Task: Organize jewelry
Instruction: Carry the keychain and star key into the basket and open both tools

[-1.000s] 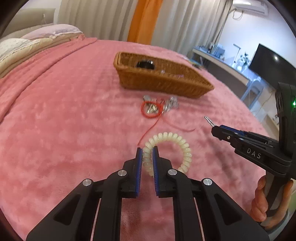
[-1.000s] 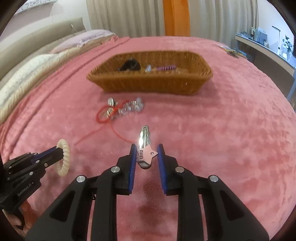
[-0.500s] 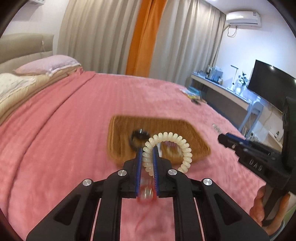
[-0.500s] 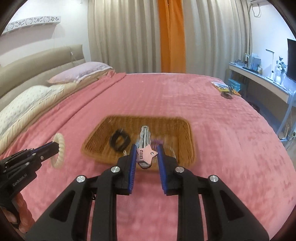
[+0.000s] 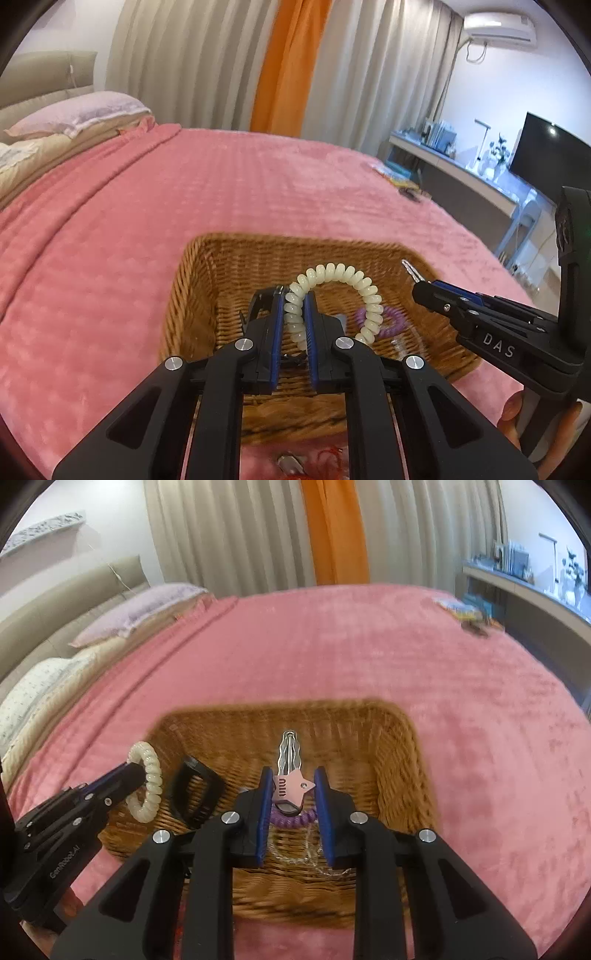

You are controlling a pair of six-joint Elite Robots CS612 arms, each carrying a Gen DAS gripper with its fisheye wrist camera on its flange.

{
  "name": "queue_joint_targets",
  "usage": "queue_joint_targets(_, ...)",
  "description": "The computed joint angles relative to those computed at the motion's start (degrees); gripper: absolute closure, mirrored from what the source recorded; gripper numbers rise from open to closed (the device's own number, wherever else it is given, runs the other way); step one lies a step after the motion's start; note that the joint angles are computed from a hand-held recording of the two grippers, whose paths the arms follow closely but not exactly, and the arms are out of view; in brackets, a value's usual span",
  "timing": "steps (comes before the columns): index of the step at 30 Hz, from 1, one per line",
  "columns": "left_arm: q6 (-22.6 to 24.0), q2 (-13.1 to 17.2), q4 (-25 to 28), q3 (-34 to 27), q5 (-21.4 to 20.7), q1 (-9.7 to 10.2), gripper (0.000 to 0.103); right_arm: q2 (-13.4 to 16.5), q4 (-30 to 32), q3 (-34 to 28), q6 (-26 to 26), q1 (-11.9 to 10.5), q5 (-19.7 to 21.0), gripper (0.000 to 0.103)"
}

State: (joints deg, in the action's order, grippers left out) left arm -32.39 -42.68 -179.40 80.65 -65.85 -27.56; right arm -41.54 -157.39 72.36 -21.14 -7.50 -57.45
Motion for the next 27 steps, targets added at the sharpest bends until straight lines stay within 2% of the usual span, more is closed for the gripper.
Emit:
queue_joint_targets(5, 0.0, 0.8, 0.8, -0.4, -1.5, 0.40, 0.094, 1.3, 2.2, -1.3, -0.5, 0.1, -0.7, 0.083)
queue_joint_targets(10, 0.1, 0.8, 1.1, -0.4, -2.3, 0.45, 0.093, 1.7, 4.5, -2.0, 0.0, -0.1, 0.3, 0.082)
queue_joint_targets(11, 0.0, 0.7, 0.9, -0.2, -2.5, 0.45, 0.093, 1.7, 5.1, -2.1, 0.3, -0.2, 0.9, 0.079)
queue_joint_targets(12, 0.0, 0.7, 0.7, 0.0, -2.6, 0.45, 0.091, 1.7, 5.7, -2.2, 0.5, -0.4, 1.7, 0.067)
queue_joint_targets(13, -0.2, 0.5, 0.4, 0.3, -3.0, 0.48, 0.088, 1.7, 6.2, -2.3, 1.2, -0.7, 2.9, 0.060)
queue_joint_targets(14, -0.3, 0.4, 0.0, 0.5, -3.2, 0.54, 0.082, 1.6, 5.8, -2.1, 1.8, -0.9, 3.5, 0.048)
queue_joint_targets(15, -0.3, 0.1, -1.0, 1.1, -3.2, 0.46, 0.079, 1.3, 4.5, -1.5, 2.3, -1.1, 3.7, 0.047)
queue_joint_targets(19, 0.3, -1.6, -5.0, 3.9, -2.4, -0.11, 0.079, -0.5, 0.1, 1.6, 1.8, -1.7, 4.7, 0.047)
queue_joint_targets(21, 0.3, -2.9, -8.0, 6.1, -2.4, -0.50, 0.068, -1.8, -1.7, 3.7, 1.5, -2.2, 6.3, 0.047)
queue_joint_targets(23, 0.5, -4.2, -12.0, 8.7, -2.4, -1.03, 0.063, -3.2, -3.6, 5.9, 1.1, -2.7, 7.7, 0.047)
queue_joint_targets(27, 0.2, -6.6, -16.9, 13.4, -2.7, -2.05, 0.061, -6.2, -7.8, 11.3, -0.8, -3.6, 9.2, 0.047)
